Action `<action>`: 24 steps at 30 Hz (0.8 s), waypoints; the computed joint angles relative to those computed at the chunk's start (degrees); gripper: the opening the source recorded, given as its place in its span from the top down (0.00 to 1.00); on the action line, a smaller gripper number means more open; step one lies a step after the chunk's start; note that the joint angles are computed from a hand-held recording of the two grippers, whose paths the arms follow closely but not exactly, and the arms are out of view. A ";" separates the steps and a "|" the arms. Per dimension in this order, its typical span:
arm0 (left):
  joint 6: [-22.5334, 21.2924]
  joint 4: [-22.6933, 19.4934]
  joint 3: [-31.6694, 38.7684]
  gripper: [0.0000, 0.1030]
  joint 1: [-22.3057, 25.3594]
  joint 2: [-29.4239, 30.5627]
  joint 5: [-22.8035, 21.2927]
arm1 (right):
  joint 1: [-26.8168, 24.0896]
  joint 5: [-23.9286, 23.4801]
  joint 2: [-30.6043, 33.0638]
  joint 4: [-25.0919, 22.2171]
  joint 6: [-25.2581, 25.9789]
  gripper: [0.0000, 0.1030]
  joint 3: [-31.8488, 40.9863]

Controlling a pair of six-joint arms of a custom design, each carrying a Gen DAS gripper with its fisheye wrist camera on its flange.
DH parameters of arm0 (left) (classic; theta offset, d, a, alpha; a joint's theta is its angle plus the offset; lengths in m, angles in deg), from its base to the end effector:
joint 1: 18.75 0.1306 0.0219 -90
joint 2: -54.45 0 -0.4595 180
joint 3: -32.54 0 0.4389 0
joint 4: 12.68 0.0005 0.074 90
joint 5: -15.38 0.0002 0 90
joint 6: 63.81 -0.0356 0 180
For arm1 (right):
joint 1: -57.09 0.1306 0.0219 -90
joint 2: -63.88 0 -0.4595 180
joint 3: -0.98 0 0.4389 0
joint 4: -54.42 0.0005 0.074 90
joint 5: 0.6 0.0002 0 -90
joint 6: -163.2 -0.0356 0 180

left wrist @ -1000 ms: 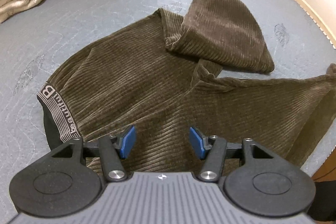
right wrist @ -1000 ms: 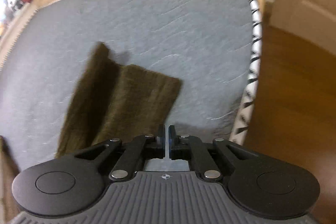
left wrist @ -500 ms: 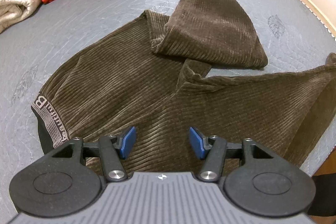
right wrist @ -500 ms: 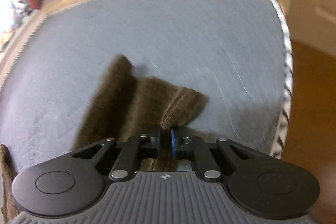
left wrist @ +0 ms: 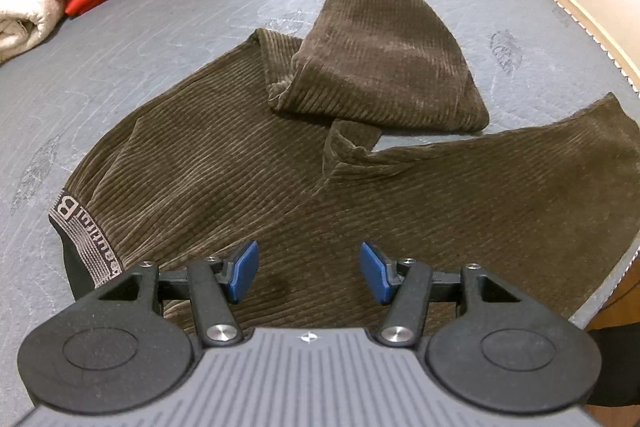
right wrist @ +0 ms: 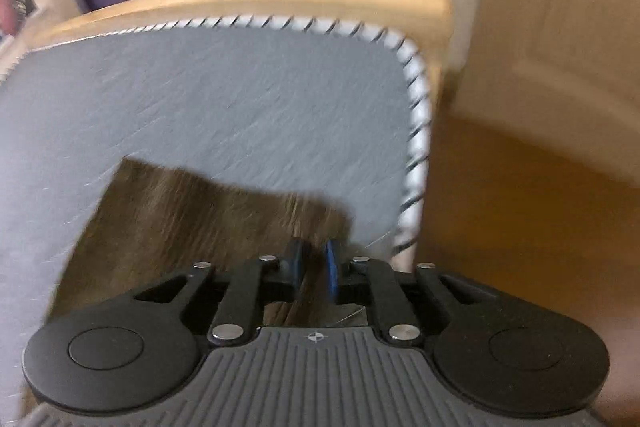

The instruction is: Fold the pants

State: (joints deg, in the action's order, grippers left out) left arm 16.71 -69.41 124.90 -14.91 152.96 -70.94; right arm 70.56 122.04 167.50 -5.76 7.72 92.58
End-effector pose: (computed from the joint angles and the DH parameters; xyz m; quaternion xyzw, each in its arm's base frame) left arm 0.5749 0.0358 0.4404 0.0553 0.9701 -0.0038 0.2364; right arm 0.5793 0.1185 0.3867 0.4548 0.8331 -0.1199 0.2911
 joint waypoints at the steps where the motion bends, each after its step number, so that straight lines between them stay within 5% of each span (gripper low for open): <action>1: 0.01 0.12 0.03 0.40 0.04 -0.10 0.34 | 0.66 3.18 0.78 -3.02 -1.60 0.88 1.43; 3: 0.09 0.25 0.09 0.40 0.10 -0.19 0.73 | 1.28 5.79 0.81 -3.24 -2.52 0.83 2.28; 5: 0.15 0.08 0.16 0.40 0.10 -0.05 0.58 | 1.92 4.60 0.06 2.19 0.35 0.82 1.78; 9: 0.11 -0.27 0.34 0.40 0.07 0.33 0.57 | 2.29 -10.53 -0.13 18.85 10.21 0.66 0.08; 11: 0.08 -0.36 0.43 0.40 0.01 0.43 0.72 | 2.41 -17.86 1.84 21.96 11.73 0.62 1.28; 14: 0.23 -0.29 0.50 0.40 -0.14 0.56 1.03 | 3.43 -23.69 4.93 23.39 13.07 0.58 3.65; 18: 1.17 -0.57 0.60 0.40 -0.34 1.07 0.81 | 4.74 -25.31 9.20 21.77 11.73 0.50 7.03; 24: 0.75 -0.69 0.65 0.40 -0.58 1.58 0.83 | 6.73 -19.33 12.58 19.29 8.65 0.46 11.32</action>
